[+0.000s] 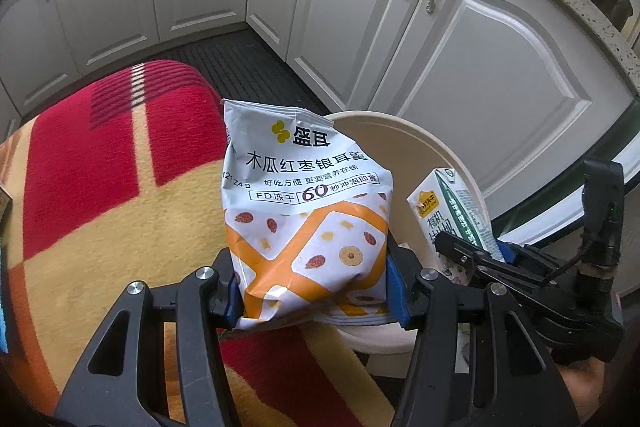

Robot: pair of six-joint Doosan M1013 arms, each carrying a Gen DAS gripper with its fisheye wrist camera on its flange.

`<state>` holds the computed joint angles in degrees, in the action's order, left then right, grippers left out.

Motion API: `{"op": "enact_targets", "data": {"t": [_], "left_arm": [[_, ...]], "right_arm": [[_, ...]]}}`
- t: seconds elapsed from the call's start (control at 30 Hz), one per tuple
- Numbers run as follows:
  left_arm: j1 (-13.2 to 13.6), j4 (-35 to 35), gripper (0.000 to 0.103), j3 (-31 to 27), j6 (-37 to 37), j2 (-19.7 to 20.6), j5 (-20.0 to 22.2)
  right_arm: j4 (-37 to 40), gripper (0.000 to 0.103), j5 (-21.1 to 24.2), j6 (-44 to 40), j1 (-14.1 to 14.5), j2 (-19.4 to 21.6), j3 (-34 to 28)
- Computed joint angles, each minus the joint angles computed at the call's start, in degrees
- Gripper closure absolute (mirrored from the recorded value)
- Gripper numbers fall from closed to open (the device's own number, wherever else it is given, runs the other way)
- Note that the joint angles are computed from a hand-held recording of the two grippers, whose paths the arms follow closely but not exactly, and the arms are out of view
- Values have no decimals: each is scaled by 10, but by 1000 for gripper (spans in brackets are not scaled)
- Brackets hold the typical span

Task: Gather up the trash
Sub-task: 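Carry snack bag and milk carton over the bucket and open both grippers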

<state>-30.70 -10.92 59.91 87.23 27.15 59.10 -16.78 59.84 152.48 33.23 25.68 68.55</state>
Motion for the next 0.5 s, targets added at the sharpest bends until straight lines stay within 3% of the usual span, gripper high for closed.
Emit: {"op": "enact_targets", "data": {"t": [0.13, 0.27, 0.5], "left_arm": [[2, -16, 44, 2, 7, 0, 2], [3, -30, 40, 5, 12, -1, -4], [6, -49, 34, 9, 18, -3, -1]], "right_arm": [[1, 62, 11, -4, 0, 5, -6], [-11, 52, 10, 11, 1, 4, -2], [-2, 52, 5, 20, 1, -4, 9]]}}
